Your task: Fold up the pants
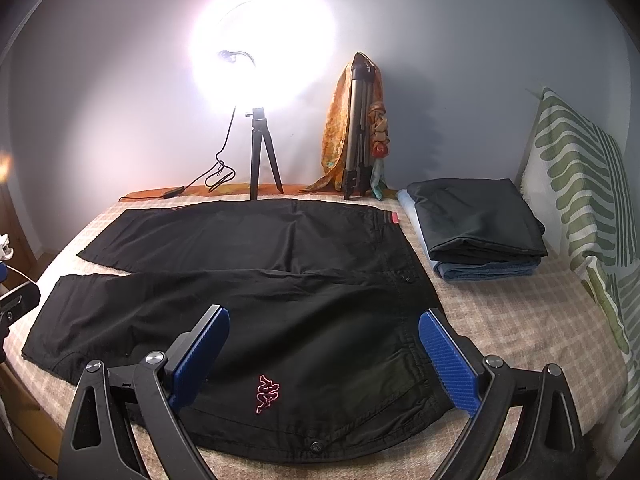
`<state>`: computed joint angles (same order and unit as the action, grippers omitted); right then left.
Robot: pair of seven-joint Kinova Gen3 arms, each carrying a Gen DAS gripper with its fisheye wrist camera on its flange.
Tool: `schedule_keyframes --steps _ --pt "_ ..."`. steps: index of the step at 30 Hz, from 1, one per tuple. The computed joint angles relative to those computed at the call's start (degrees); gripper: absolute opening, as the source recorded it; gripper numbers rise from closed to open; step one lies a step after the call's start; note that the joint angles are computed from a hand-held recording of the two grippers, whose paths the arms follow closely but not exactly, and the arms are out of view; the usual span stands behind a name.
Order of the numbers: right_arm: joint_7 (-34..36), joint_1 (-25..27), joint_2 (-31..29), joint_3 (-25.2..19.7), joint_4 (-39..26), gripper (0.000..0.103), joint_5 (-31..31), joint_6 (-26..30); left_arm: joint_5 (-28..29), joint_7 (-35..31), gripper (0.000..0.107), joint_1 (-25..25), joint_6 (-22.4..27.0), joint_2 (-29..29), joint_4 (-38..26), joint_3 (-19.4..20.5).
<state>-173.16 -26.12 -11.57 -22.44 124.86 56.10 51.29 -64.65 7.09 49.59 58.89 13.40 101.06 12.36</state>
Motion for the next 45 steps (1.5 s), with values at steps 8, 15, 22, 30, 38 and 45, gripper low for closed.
schedule_keyframes --steps 8,15,22,30,38,45 --pt "-0.1 -0.19 0.04 0.01 0.12 0.097 0.27 0.17 0.71 -0.75 0.102 -0.66 -0.05 -0.35 0.16 0.11" --pt "-0.38 -0.48 0.14 -0.2 0.2 0.097 0.6 0.64 1.03 -1.48 0.102 -0.8 0.19 -0.07 -0.26 -0.11" --pt "0.63 -0.67 -0.5 -0.32 0.82 0.096 0.01 1.44 0.61 -0.17 0.102 -0.85 0.29 -0.43 1.34 -0.25" --pt "3.55 -0.35 -1.93 -0.12 1.67 0.096 -2.12 1.33 1.78 -0.04 0.102 -2.48 -1.54 -1.79 3.78 0.36" --pt "8.79 1.18 -4.29 -0.05 4.14 0.091 -3.76 -3.17 1.49 -0.9 0.102 -2.22 -0.81 -2.41 4.87 1.24" --pt "16.06 4.31 -6.43 1.95 6.52 0.089 -8.18 -10.43 0.83 -0.34 0.102 -2.7 -0.13 -3.01 6.15 1.66"
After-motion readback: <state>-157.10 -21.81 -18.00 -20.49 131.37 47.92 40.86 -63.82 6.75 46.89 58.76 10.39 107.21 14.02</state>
